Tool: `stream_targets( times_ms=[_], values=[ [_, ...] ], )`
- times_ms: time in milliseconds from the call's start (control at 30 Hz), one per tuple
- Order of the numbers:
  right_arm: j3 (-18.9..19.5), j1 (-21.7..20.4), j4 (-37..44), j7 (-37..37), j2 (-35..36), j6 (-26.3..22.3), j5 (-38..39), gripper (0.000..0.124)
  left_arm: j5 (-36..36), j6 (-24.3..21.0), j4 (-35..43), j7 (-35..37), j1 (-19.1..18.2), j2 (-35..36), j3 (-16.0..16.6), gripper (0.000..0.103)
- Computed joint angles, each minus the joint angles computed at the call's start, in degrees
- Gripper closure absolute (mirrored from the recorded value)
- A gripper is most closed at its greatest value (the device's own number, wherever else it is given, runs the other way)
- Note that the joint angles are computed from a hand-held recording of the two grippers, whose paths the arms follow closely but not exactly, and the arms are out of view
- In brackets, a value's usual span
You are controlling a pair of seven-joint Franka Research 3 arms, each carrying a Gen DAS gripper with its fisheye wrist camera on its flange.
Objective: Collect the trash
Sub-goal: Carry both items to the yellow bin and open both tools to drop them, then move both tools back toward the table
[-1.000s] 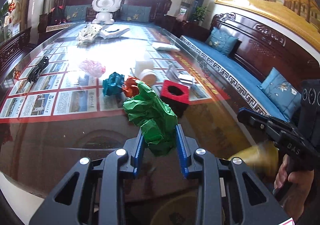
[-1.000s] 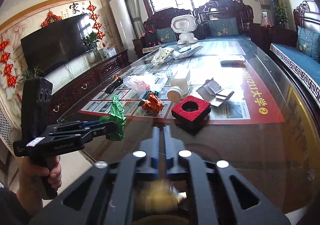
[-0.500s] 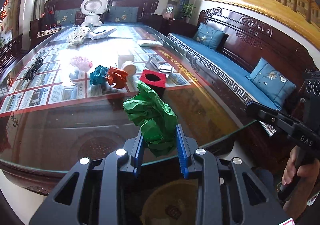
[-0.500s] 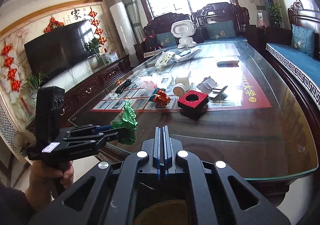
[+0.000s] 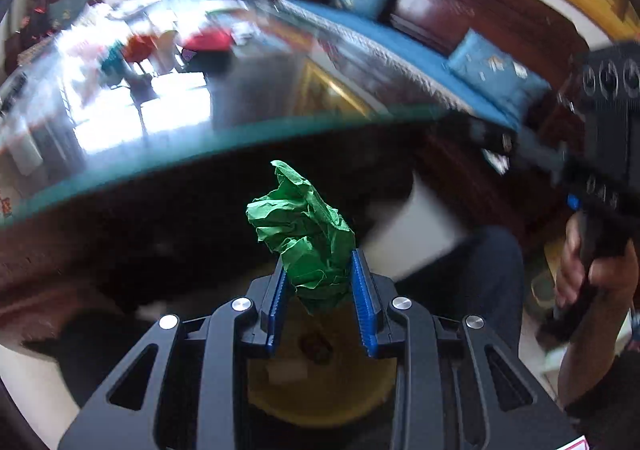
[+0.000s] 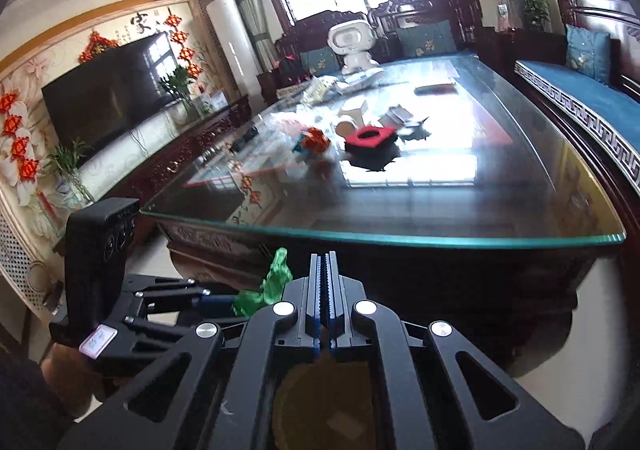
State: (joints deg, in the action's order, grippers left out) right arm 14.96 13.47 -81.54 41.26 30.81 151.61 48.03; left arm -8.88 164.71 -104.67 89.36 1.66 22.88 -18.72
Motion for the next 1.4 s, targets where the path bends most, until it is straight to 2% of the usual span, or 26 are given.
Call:
stream_targets(
  times_ms=[133, 300, 367, 533, 1000, 1167, 1267, 1400],
  values=[
    [-0.26, -0.51, -5.53, 0.26, -2.45, 1.31, 1.23, 0.120, -1.42, -2.59, -1.56, 2.17, 0.14, 0.87, -2.04, 0.068],
    [-0.07, -0.96, -11.18, -1.42, -5.11, 4.02, 3.88, 0.120, -1.14, -2.33, -4.52, 3.31, -1.49, 0.18, -1.83, 0.054],
    [-0.15, -0.98, -12.14, -1.92, -5.60, 4.45, 4.64, 0.120, -1.46, -2.61, -4.87, 3.93, -1.48, 0.21, -2.07, 0.054],
    [0.03, -1.15, -14.62, -4.35, -7.13, 5.68, 7.28, 0.120, -1.16, -1.68, -5.71, 3.80, -2.42, -0.34, -1.70, 0.043],
    [-0.43, -0.52, -11.92, -5.44, -5.47, 3.95, 7.68, 0.120, 1.70, 1.54, -6.29, -0.79, -3.56, -1.67, 0.34, 0.043],
    [0.00, -0.43, -7.63, -5.26, -3.20, 2.89, 7.30, 0.120, 6.16, 4.63, -5.66, -7.59, -5.36, -2.36, 4.34, 0.043],
    [0.14, -0.06, -3.72, -4.52, -1.11, 2.19, 6.05, 0.110, 10.04, 6.17, -4.61, -13.23, -6.68, -2.73, 7.70, 0.043],
    [0.19, 0.76, 2.57, -2.11, 2.34, 0.92, 3.17, 0.110, 15.84, 7.24, -2.55, -19.80, -7.95, -2.81, 11.47, 0.042]
  ],
)
